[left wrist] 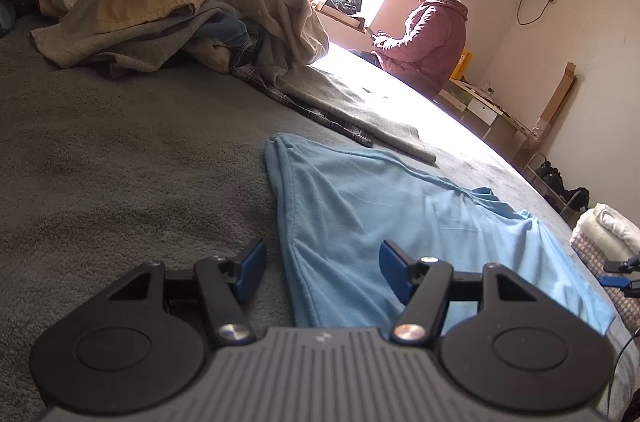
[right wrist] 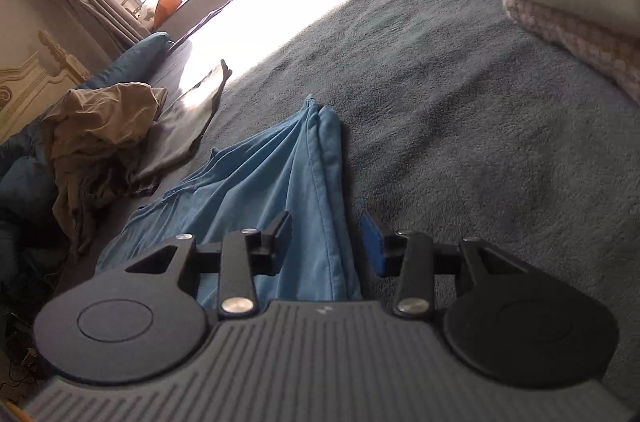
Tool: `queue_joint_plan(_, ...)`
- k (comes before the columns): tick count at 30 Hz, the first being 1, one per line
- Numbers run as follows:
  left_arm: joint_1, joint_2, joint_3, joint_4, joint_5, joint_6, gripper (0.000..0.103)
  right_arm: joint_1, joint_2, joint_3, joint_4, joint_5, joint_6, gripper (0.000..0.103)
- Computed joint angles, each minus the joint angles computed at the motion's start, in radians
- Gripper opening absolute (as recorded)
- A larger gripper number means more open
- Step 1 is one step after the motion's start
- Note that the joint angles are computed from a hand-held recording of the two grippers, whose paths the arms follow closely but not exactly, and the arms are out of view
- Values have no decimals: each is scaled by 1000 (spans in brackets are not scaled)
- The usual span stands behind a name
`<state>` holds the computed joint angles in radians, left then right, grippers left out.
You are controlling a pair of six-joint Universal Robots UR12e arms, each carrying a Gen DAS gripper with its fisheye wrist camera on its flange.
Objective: Fold clothes
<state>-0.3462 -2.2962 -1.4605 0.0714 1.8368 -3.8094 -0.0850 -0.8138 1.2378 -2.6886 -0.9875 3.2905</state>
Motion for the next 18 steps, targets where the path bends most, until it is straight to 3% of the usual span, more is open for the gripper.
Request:
queue_joint_plan(4, -8, 42, -38, -3, 17, -77, 64, -19, -45, 80, -13, 47, -29, 38)
queue_joint_plan(8, -24, 93, -90, -24, 19, -144, 64, -23, -47, 107, -23, 72, -93, 38)
queue_joint_plan(10, -36, 110, -102, -58, 42, -163, 64, -28, -40, 117, -37, 104, -97, 27)
queue_joint_plan(11, -41, 118, -109, -67, 50, -174, 64, -32, -39, 127, -55, 120, -92, 4)
queue_joint_plan(12, -45, 126, -116, -72, 59, -182, 64, -36, -36, 136, -74, 137, -88, 1)
queue_joint_plan(13, -49, 133, -123, -76, 72, -189, 64, -40, -34, 146, -99, 152, -75, 1)
queue_joint_plan(15, -53, 149, -140, -84, 86, -204, 64, -60, -21, 161, -192, 178, 41, 1)
queue_joint_plan(18, -54, 175, -162, -117, 90, -241, 64, -85, 14, 157, -233, 235, 228, 1)
